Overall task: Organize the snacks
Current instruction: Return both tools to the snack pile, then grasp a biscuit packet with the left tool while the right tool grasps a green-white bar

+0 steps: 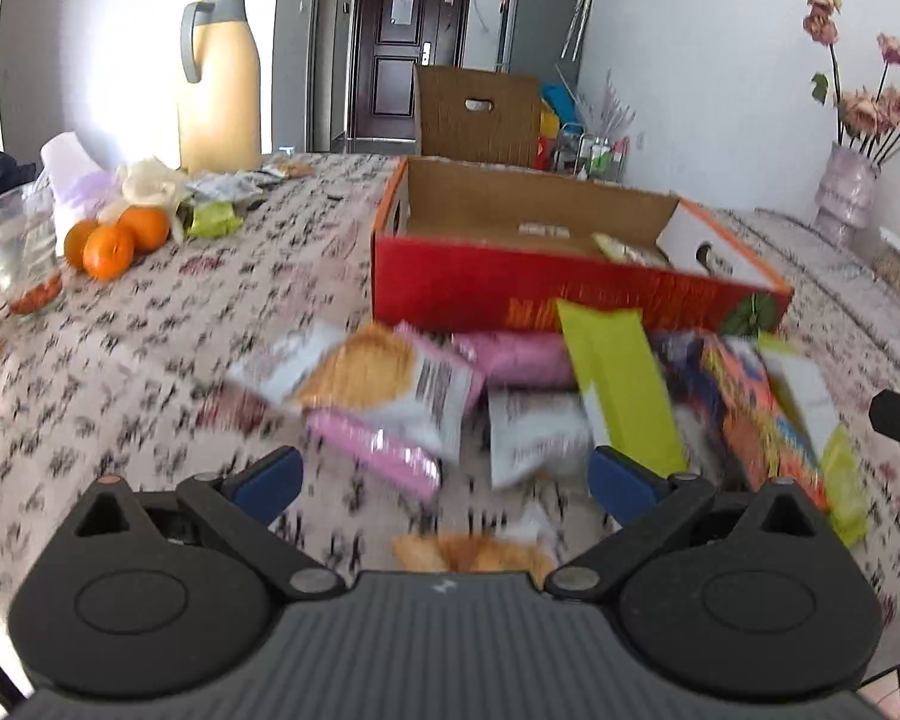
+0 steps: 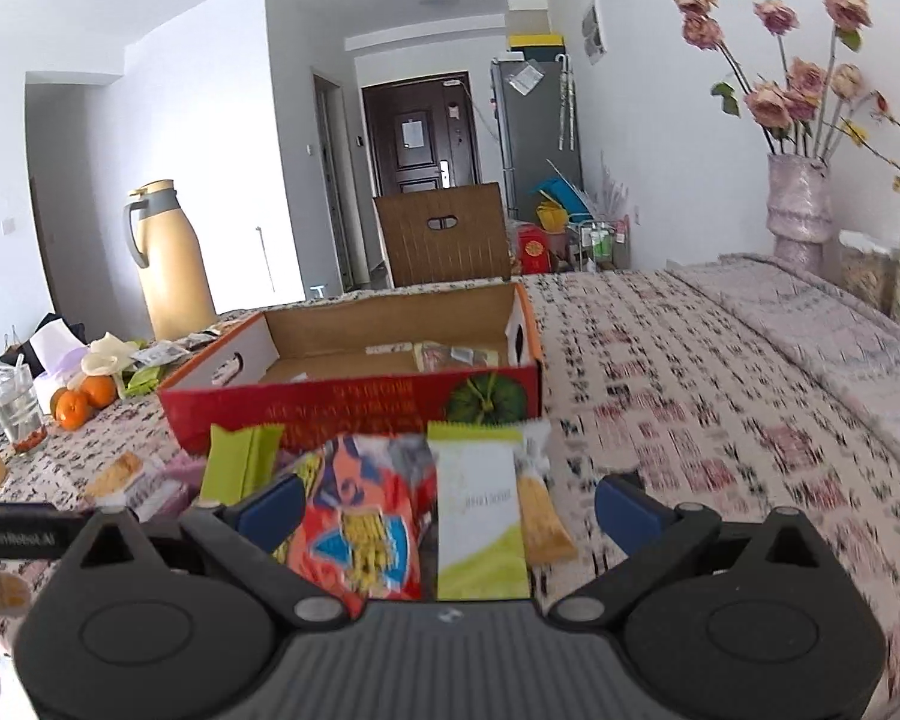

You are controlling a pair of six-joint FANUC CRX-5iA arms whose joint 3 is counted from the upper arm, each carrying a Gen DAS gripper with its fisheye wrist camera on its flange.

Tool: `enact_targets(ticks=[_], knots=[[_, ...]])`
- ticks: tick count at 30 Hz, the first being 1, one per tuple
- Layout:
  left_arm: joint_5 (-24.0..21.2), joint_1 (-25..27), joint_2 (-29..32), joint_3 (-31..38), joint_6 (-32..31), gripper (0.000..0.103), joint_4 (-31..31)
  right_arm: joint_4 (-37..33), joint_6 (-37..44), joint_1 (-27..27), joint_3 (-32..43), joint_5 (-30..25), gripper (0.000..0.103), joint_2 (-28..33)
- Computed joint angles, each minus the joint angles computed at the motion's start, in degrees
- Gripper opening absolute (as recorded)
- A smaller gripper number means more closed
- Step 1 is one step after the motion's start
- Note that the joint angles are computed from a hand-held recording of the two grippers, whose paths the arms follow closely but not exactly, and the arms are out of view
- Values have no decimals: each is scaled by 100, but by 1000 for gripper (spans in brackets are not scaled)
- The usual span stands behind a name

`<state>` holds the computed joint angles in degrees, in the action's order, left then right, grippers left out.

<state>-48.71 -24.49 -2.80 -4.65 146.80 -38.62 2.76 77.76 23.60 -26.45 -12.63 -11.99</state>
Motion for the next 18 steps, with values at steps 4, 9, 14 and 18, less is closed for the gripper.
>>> enact_targets(ticks=[4,9,14,18], knots=[[-130,-170,-34,-32,109,103,-158,410,-393,53,-310,52,103,-130],[-303,-210,113,82,113,103,-134,278,-318,48,-314,-31,103,-141],[-390,-185,246,114,43,100,19,145,-196,41,-254,-96,103,-100],[-364,-169,259,86,32,97,51,111,-166,49,-223,-139,103,-57]])
